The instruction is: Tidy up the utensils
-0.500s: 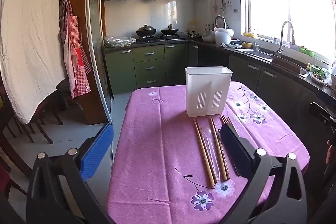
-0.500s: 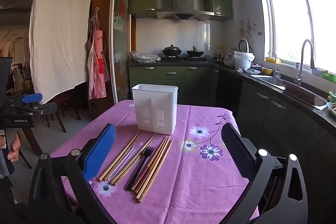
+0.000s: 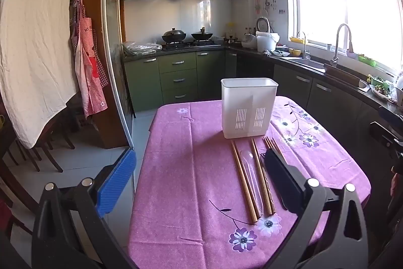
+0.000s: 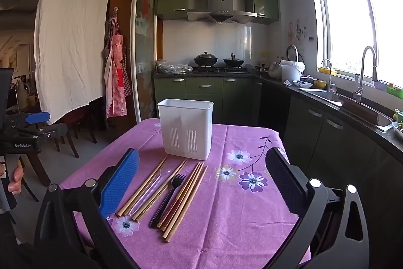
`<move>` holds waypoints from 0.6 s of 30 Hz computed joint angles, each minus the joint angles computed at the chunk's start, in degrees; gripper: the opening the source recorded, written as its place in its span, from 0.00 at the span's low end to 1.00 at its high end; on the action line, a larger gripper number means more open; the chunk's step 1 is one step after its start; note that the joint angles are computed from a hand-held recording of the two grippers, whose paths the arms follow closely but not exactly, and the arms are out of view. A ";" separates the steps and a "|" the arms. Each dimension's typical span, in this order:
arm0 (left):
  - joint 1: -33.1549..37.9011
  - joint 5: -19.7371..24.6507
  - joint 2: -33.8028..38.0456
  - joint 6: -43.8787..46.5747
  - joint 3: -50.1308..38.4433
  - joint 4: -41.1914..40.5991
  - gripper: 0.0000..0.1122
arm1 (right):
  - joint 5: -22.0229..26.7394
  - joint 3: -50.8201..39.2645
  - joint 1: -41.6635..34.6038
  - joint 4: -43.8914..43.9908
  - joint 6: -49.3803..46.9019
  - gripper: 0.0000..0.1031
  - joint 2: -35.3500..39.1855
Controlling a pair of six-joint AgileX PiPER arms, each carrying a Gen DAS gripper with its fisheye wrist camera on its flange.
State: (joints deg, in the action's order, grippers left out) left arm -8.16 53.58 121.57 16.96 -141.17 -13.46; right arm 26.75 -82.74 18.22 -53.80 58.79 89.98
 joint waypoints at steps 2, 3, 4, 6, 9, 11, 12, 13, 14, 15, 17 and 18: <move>0.08 0.05 0.04 0.21 -0.04 -0.23 0.87 | -0.02 -0.02 -0.05 0.31 -0.22 0.96 -0.03; -0.13 -1.50 -0.61 0.41 2.16 -0.20 0.87 | -0.02 -0.02 -0.04 0.31 -0.23 0.96 -0.04; -0.13 -1.88 -0.90 0.60 2.93 -0.32 0.87 | -0.39 0.29 -0.31 0.17 -0.06 0.96 -0.06; -0.63 -1.98 -1.34 0.32 3.59 0.22 0.87 | -0.50 0.41 -0.32 0.14 -0.03 0.96 -0.12; -0.87 -2.43 -1.68 0.32 4.47 0.51 0.87 | -1.07 0.38 -0.84 0.63 -0.45 0.96 0.33; -0.92 -2.60 -1.76 0.28 4.73 0.59 0.87 | -1.62 1.28 -0.99 -0.46 1.04 0.96 0.43; -0.92 -2.65 -1.78 0.29 4.78 0.58 0.87 | -1.57 1.29 -0.97 -0.43 1.04 0.96 0.41; -0.92 -2.72 -1.83 0.34 4.94 0.55 0.87 | -1.58 1.35 -0.98 -0.59 1.21 0.96 0.43; -0.87 -2.64 -1.80 0.42 4.86 0.43 0.87 | -1.64 1.39 -1.01 -0.54 1.20 0.96 0.40; -0.93 -2.96 -2.00 0.40 5.39 0.51 0.87 | -1.59 1.32 -1.00 -0.53 1.21 0.96 0.46; -0.89 -2.89 -1.94 0.41 5.29 0.43 0.87 | -1.66 1.39 -1.11 -0.52 1.27 0.96 0.47; -0.81 -2.68 -1.80 0.50 4.93 0.29 0.87 | -1.69 1.44 -1.14 -0.52 1.29 0.96 0.46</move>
